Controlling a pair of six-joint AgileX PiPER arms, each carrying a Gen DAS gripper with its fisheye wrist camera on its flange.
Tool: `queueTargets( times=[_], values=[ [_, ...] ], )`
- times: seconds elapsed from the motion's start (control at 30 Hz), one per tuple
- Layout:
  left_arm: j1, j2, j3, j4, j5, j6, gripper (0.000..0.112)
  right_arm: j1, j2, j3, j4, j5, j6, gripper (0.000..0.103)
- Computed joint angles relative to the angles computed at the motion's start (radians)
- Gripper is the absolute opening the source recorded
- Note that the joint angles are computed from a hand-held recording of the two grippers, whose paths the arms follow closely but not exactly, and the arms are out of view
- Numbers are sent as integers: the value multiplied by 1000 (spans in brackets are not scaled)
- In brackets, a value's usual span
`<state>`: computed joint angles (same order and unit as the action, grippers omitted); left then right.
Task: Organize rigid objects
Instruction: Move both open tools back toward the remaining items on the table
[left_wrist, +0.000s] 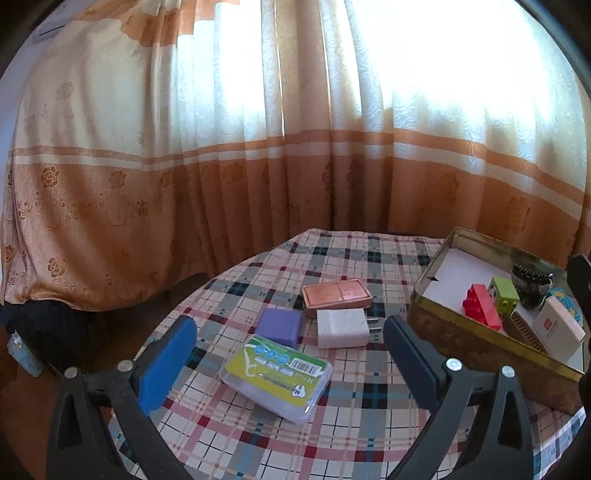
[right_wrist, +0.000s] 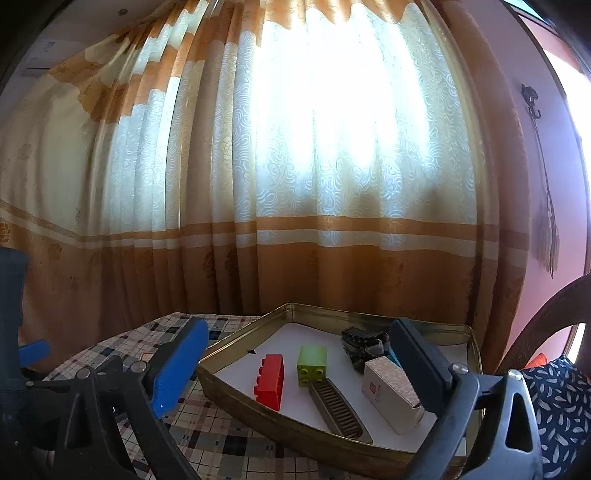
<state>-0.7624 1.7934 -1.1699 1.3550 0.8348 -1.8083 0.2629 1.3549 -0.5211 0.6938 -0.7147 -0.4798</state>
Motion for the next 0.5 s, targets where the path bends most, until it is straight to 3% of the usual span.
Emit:
queueTargets(
  times=[0.5],
  values=[
    [-7,-3,2,-23,-15,38,102,-10,-6,-5,-2,20,9,101]
  ],
)
